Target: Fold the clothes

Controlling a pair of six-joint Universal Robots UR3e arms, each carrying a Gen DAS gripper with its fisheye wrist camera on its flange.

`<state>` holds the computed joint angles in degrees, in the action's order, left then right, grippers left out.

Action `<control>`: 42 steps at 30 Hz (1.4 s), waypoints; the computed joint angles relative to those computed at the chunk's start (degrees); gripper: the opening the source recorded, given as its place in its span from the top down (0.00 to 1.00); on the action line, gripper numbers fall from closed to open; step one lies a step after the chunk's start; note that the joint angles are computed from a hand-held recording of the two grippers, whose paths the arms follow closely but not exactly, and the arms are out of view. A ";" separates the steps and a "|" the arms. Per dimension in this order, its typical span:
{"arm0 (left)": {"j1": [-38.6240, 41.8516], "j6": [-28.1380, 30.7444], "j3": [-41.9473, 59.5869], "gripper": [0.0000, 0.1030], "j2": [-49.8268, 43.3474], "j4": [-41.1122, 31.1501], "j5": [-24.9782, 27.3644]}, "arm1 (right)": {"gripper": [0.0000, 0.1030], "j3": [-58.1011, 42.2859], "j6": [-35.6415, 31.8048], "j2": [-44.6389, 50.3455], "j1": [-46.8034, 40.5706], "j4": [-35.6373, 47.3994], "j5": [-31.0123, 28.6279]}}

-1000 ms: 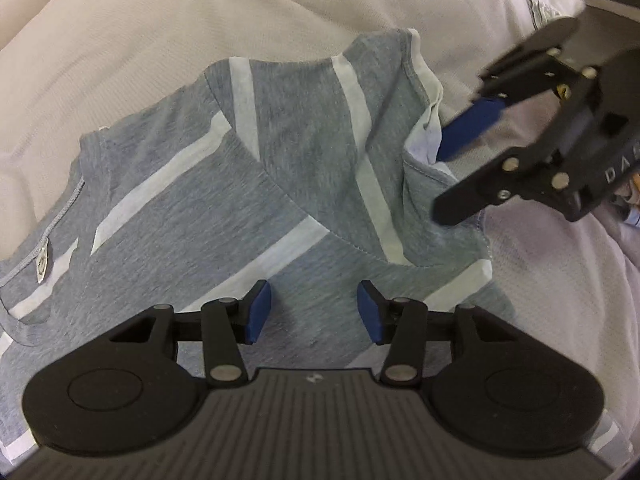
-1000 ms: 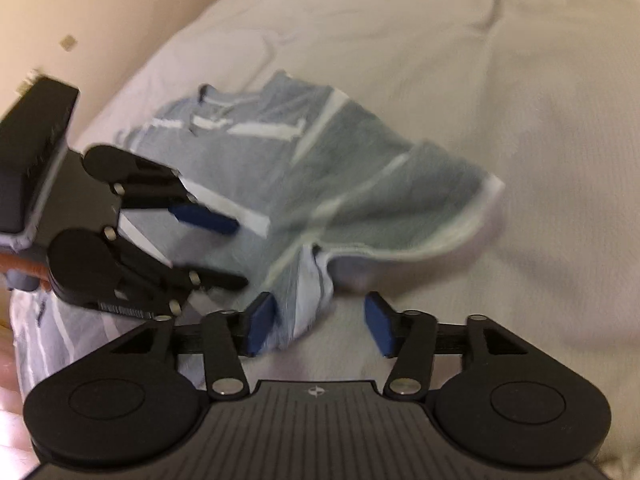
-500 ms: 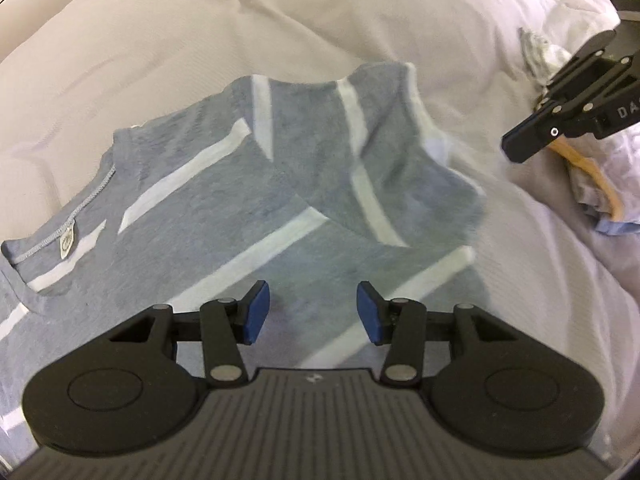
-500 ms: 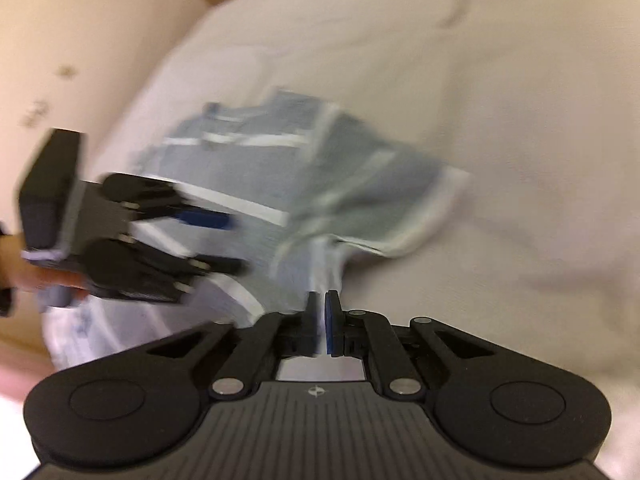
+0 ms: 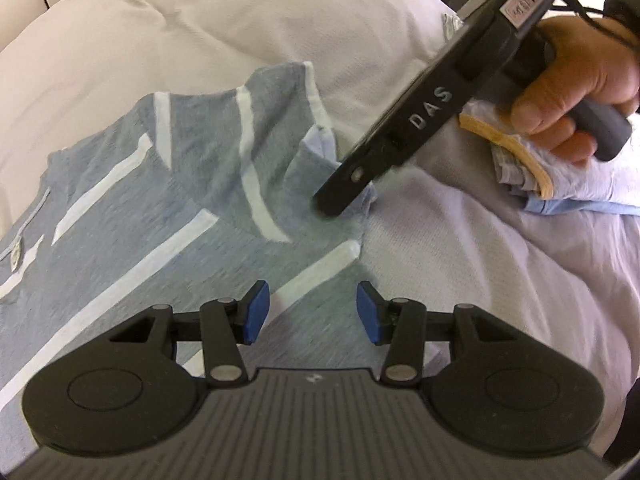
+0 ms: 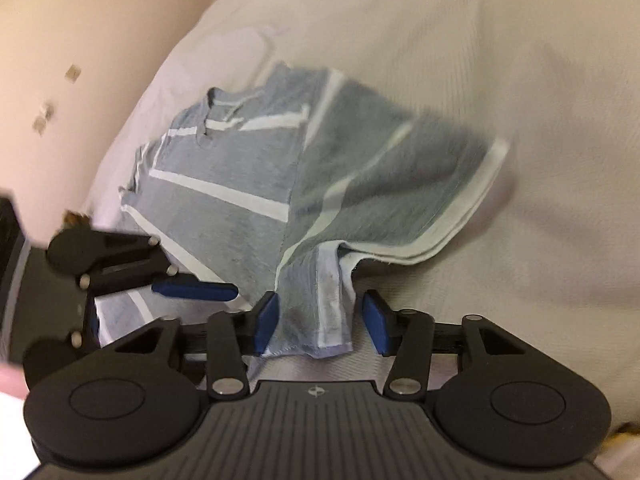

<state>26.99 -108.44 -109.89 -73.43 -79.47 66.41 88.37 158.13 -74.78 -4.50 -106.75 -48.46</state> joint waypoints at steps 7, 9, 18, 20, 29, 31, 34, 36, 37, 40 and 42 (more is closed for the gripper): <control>2.17 0.54 2.66 0.58 -0.50 -1.86 -1.39 | 0.94 3.58 -3.36 -11.23 -3.24 13.61 -6.27; 1.34 -0.07 3.05 0.58 -1.17 -1.48 -2.21 | 0.91 4.84 -3.89 -13.98 -3.58 14.20 -8.73; -4.91 -2.14 0.86 0.56 -2.55 -2.30 -3.76 | 0.39 2.61 8.64 -5.02 -2.52 -9.65 -9.27; -5.18 -1.15 -0.05 0.52 -1.50 -3.30 -3.96 | 0.39 -1.22 12.43 0.34 -1.05 -13.71 -10.39; -5.82 -1.79 1.70 0.52 -2.00 -7.45 -7.59 | 0.99 -15.38 13.84 8.48 1.09 -17.14 -10.81; -7.66 -2.03 1.11 0.52 -1.53 -6.94 -7.47 | 0.99 -17.51 13.81 9.33 1.60 -16.66 -12.36; -7.72 -2.45 1.05 0.52 0.82 -9.27 -8.31 | 0.96 -19.74 12.53 10.99 3.22 -14.04 -17.76; -4.09 -0.25 1.54 0.52 4.15 -14.08 -8.44 | 0.97 -18.02 12.47 9.41 3.50 -14.39 -21.29; -1.58 1.31 1.74 0.52 6.01 -16.79 -8.22 | 0.89 -16.98 12.69 8.43 3.63 -14.62 -22.83; 7.28 5.71 2.06 0.52 11.93 -22.93 -6.27 | 0.79 -11.89 14.47 3.38 3.86 -15.83 -25.11; 14.19 7.41 1.95 0.52 15.59 -25.80 -4.49 | 0.79 -6.77 14.97 -1.51 3.32 -17.33 -23.60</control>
